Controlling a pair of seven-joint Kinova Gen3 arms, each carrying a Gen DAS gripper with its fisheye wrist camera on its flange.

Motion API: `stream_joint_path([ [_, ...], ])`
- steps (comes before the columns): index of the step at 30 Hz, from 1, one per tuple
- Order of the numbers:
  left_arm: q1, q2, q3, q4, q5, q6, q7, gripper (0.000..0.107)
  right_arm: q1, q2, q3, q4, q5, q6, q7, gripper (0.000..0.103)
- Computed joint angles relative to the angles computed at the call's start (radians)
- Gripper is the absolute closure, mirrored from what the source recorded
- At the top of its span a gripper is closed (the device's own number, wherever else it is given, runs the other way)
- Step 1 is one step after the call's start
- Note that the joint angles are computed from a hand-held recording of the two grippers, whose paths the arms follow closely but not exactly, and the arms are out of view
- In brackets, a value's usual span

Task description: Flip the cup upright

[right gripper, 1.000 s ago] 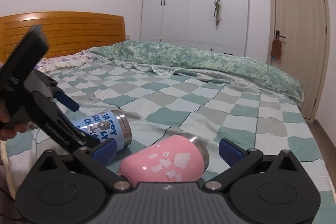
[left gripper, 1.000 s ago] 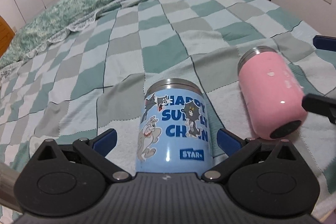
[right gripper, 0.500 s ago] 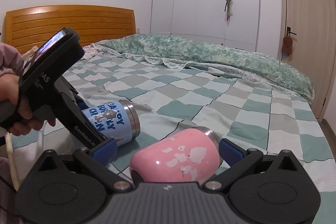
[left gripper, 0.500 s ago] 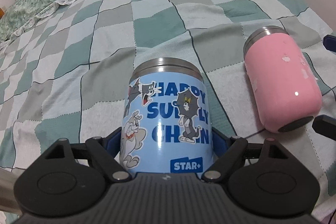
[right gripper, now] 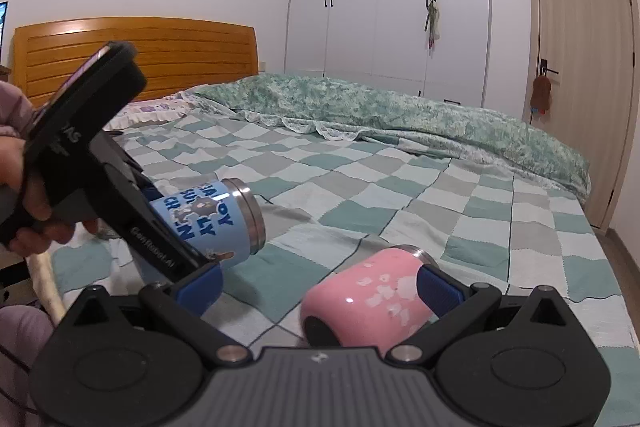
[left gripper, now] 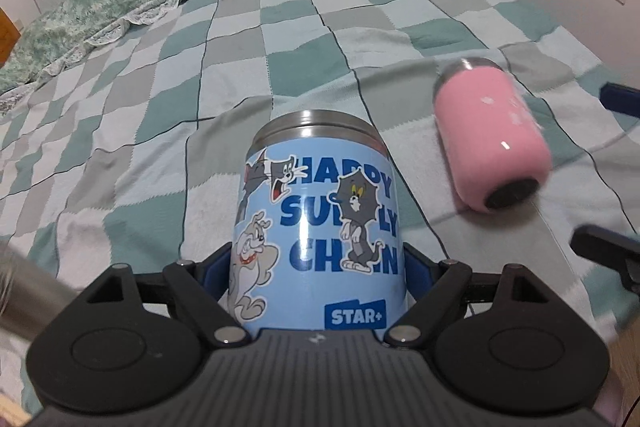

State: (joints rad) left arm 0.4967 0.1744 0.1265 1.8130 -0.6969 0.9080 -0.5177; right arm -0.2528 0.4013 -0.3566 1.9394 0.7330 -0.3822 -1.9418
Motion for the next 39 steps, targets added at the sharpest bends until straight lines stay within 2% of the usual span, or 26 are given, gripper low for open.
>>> stream_joint_path([
  [9,0.068,-0.093,0.082,0.11,-0.03,0.055,0.149,0.023,-0.071,-0.109,0.034,0.127,-0.111,-0.003,0.066,0.0],
  [15,0.113,-0.091,0.13,0.163,-0.075,0.078,0.28,0.023,-0.109,-0.149,0.045,0.203,-0.182,-0.008,0.098,0.0],
  [23,0.187,-0.032,0.121,0.218,-0.186,0.062,0.469,0.023,-0.19,-0.171,0.09,0.262,-0.359,0.002,0.224,0.0],
  [30,0.18,-0.049,0.112,0.235,-0.182,0.035,0.47,0.022,-0.212,-0.193,0.094,0.28,-0.442,0.023,0.271,0.0],
  [32,0.17,-0.078,0.111,0.261,-0.192,-0.001,0.478,0.02,-0.21,-0.199,0.091,0.279,-0.45,0.03,0.272,0.0],
  [34,0.171,-0.119,0.125,0.29,-0.223,-0.003,0.52,0.005,-0.222,-0.212,0.096,0.286,-0.48,0.032,0.285,0.0],
  [39,0.148,-0.287,0.197,0.398,-0.307,-0.008,0.631,0.004,-0.242,-0.246,0.093,0.293,-0.533,0.052,0.283,0.0],
])
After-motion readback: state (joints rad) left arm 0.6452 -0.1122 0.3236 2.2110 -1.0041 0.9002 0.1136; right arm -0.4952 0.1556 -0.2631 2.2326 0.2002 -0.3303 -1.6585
